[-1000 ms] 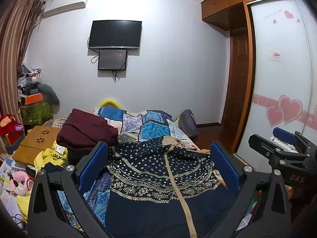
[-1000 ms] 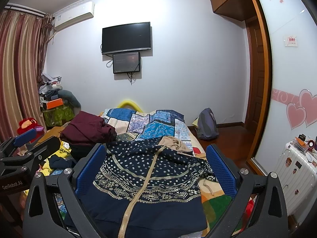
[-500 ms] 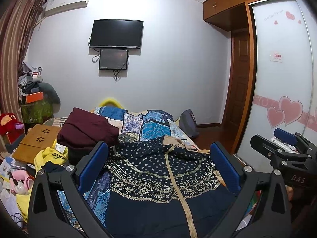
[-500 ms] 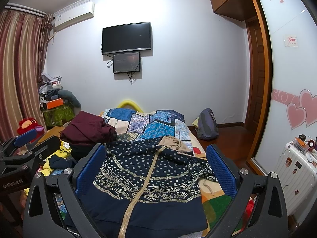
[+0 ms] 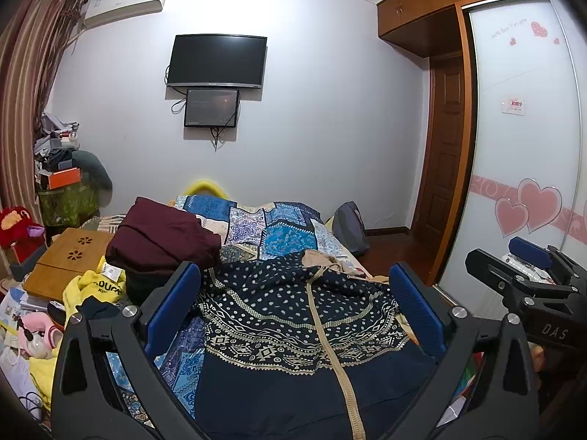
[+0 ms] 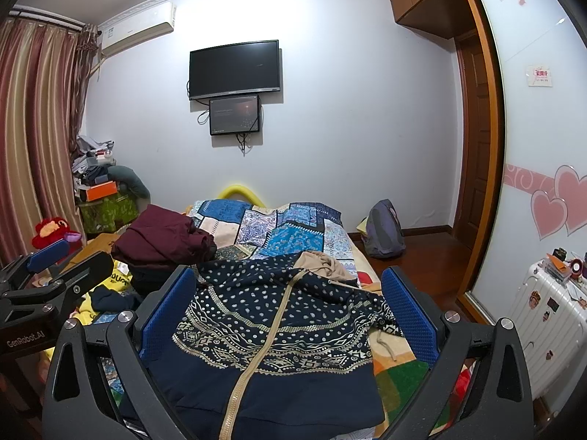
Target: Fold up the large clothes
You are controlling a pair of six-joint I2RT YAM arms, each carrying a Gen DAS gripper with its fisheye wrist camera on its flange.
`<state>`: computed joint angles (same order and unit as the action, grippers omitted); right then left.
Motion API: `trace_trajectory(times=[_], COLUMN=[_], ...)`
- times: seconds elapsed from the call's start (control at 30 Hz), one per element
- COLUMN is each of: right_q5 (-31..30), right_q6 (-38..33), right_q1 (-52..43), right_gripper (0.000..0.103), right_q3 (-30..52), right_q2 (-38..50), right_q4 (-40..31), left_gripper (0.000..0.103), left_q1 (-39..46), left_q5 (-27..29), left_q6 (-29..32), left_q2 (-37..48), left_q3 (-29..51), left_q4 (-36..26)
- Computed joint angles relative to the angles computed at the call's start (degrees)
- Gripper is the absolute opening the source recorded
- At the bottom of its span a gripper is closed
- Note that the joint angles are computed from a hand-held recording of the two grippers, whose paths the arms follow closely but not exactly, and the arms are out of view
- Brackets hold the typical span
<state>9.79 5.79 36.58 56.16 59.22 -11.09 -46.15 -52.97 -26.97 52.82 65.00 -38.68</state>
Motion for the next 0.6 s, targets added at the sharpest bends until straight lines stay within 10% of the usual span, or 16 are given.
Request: trace_trajectory(times=[0.6], right_q5=[0.6], right_q6=[0.0], right_q1=[0.6], right_gripper=[0.101], right_q3=[-0.5], right_q2=[0.0], right_q4=[0.3], left_gripper=[0.103], left_q1=[0.8], left_q5=[1.0], left_q6=[-0.6], left_q2=[-0.4], left_q3=[-0.7], left_q4=[-0.1])
